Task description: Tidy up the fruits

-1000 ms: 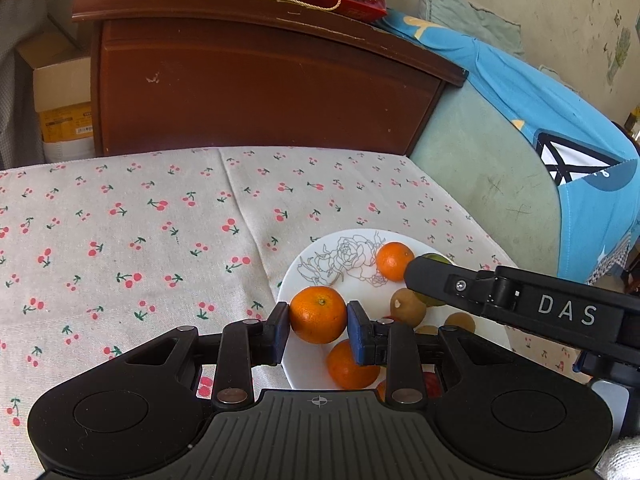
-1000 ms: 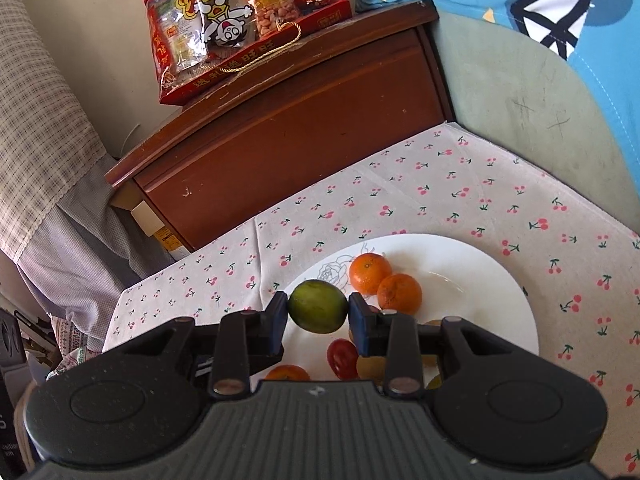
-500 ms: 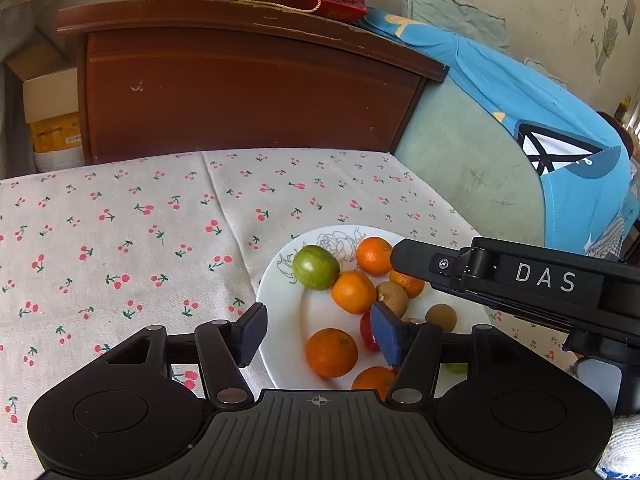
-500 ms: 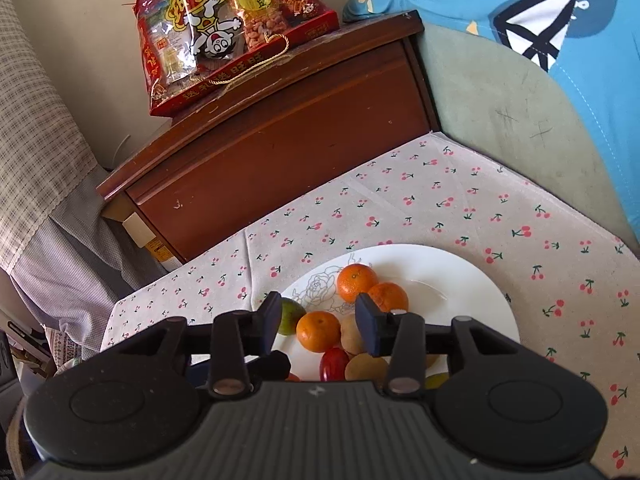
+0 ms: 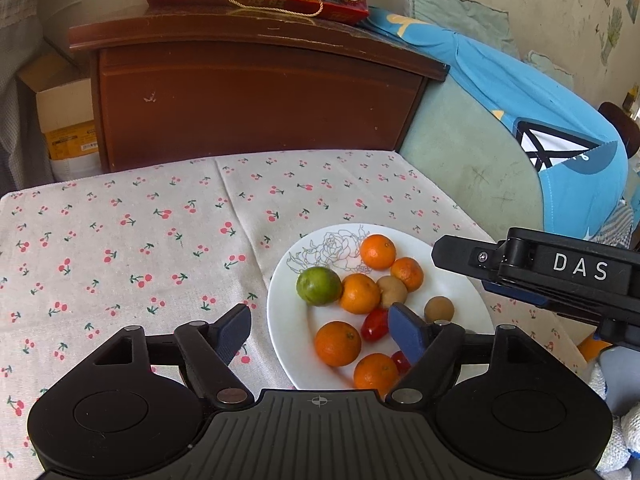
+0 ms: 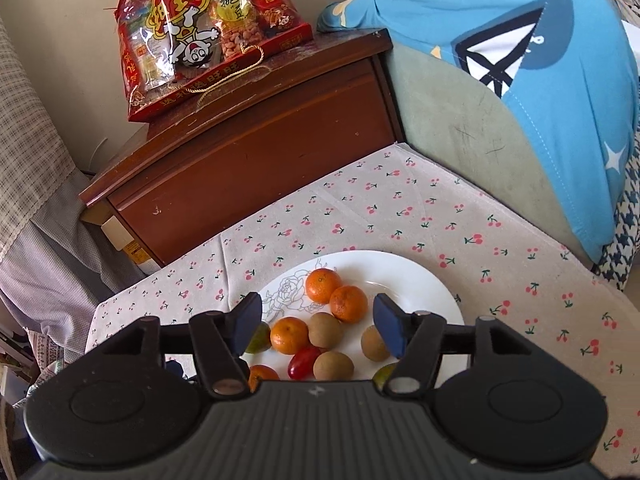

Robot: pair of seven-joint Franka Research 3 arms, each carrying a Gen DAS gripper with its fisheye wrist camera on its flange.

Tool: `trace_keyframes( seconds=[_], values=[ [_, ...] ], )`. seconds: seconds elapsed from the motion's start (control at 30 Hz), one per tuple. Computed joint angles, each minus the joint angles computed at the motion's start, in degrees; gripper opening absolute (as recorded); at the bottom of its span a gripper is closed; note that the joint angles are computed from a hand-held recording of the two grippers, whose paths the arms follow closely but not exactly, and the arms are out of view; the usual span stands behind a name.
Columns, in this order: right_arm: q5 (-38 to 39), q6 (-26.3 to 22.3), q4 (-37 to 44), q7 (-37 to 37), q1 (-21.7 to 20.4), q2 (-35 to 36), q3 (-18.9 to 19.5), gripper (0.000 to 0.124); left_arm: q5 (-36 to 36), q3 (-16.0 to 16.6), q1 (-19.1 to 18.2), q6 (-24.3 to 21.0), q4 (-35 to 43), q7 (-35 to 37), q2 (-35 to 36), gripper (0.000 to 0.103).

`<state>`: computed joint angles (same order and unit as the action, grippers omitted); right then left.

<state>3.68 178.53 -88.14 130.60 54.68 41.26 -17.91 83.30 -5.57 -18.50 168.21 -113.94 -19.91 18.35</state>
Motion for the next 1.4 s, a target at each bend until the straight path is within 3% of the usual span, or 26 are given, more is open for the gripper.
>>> trace_keyframes(
  seconds=[0.17, 0.4, 0.67, 0.83, 1.4],
  values=[
    [-1.98, -1.32, -3.91, 3.21, 5.14, -2.33, -5.80, 0.073, -2.77, -0.92, 0.29, -1.35, -2.19, 2.94, -2.60, 0.082],
    [-7.40, -4.80, -9.92, 8.06, 7.52, -7.08, -7.99, 0.082, -11.12, -2.36, 0.66, -3.90, -5.83, 9.73, -6.22, 0.087],
    [-16.32, -7.02, -15.52, 15.41, 12.06, -10.97, -12.51, 0.086, -15.31, -3.77, 0.51, -6.21, -9.59, 10.54, -9.21, 0.089],
    [-20.65, -8.71, -16.04, 17.79, 11.43, -11.96, -11.26, 0.087, -15.81, -4.35, 0.22, -7.41, -11.32, 9.31, -10.42, 0.089],
    [-31.29, -14.00, -13.57, 21.36, 1.69, -12.70, 0.92, 0.091, -21.01, -5.58, -0.49, -12.18, -11.47, 11.19, -9.71, 0.089]
  ],
)
